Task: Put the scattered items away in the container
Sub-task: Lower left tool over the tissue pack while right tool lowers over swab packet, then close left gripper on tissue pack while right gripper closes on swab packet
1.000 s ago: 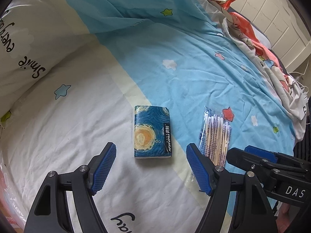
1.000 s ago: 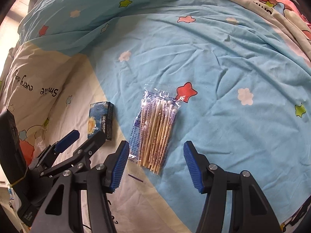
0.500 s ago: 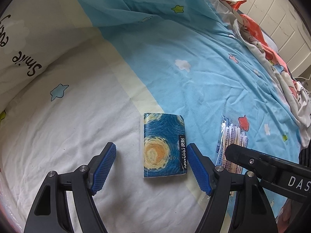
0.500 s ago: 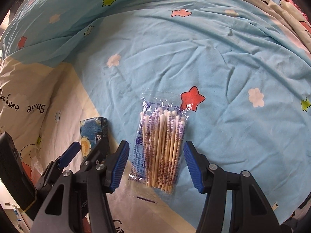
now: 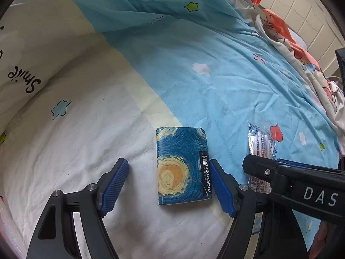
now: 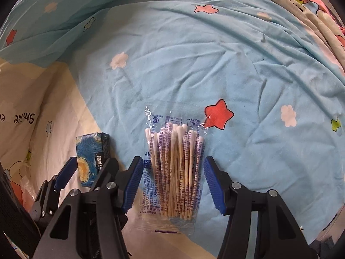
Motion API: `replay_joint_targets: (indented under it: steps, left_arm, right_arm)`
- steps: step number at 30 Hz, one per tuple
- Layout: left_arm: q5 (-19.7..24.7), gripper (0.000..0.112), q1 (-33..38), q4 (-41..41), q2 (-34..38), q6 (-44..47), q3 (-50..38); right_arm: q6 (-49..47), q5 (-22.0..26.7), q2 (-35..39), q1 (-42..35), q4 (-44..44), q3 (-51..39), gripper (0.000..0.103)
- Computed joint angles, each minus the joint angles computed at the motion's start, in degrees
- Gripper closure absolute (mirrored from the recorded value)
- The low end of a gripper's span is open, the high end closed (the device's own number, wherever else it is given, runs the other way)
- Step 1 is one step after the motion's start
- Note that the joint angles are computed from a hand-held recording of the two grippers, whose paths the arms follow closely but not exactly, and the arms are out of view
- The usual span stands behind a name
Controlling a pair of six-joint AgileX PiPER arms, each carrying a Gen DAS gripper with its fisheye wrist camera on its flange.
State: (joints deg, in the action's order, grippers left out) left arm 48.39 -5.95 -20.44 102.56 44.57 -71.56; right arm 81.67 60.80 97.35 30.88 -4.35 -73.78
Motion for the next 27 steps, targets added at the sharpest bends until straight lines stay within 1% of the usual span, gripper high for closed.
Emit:
replay_joint_targets:
  steps: [4, 11, 13, 15, 16, 18, 19, 20, 22, 27]
  left_arm:
    - [-2.9, 0.032, -0.3, -0.5, -1.2, 1.1, 2.5]
    - [-3.5, 0.033, -0.3, -0.7, -1.7, 1.6, 3.1]
    - [-3.8, 0.038, -0.4, 0.2, -1.9, 0.8, 3.2]
    - [-3.0, 0.046, -0.2, 0.5, -1.7, -0.1, 2.5]
    - [-2.6, 0.049, -0.2, 0.8, -1.6, -0.7, 2.0]
    - [-1.9, 0.059, -0.2, 1.5, -1.6, -1.4, 1.5]
    - [-1.7, 0.061, -0.2, 1.7, -1.7, -1.3, 1.5]
    - [-1.5, 0.062, -0.2, 1.8, -1.9, -1.2, 1.7]
    - [-1.6, 0.063, -0.2, 2.0, -2.4, -0.7, 2.3]
    - [-1.1, 0.063, 0.0, 2.0, -3.1, -0.7, 3.0]
  right_arm:
    - [-1.0, 1.0, 0.3, 0.2, -0.2, -0.4, 0.048]
    - [-4.4, 1.1, -0.7, -0.1, 0.4, 0.7, 0.050]
    - [-4.6, 0.9, -1.5, -0.1, 0.3, 1.6, 0.055]
    - [-4.6, 0.4, -2.6, -0.2, 0.3, 2.9, 0.059]
    - [-4.7, 0.2, -3.1, -0.3, 0.3, 3.5, 0.062]
    - [-5.2, 0.0, -3.9, -0.4, 0.5, 4.3, 0.065]
    - [-5.2, -0.3, -4.4, -0.5, 0.6, 4.9, 0.067]
    - [-5.4, -0.7, -5.0, -0.6, 0.7, 5.6, 0.069]
    - [-6.3, -1.8, -6.2, -0.8, 1.1, 6.9, 0.075]
    - [-7.3, -3.6, -8.7, -0.8, 1.9, 9.7, 0.079]
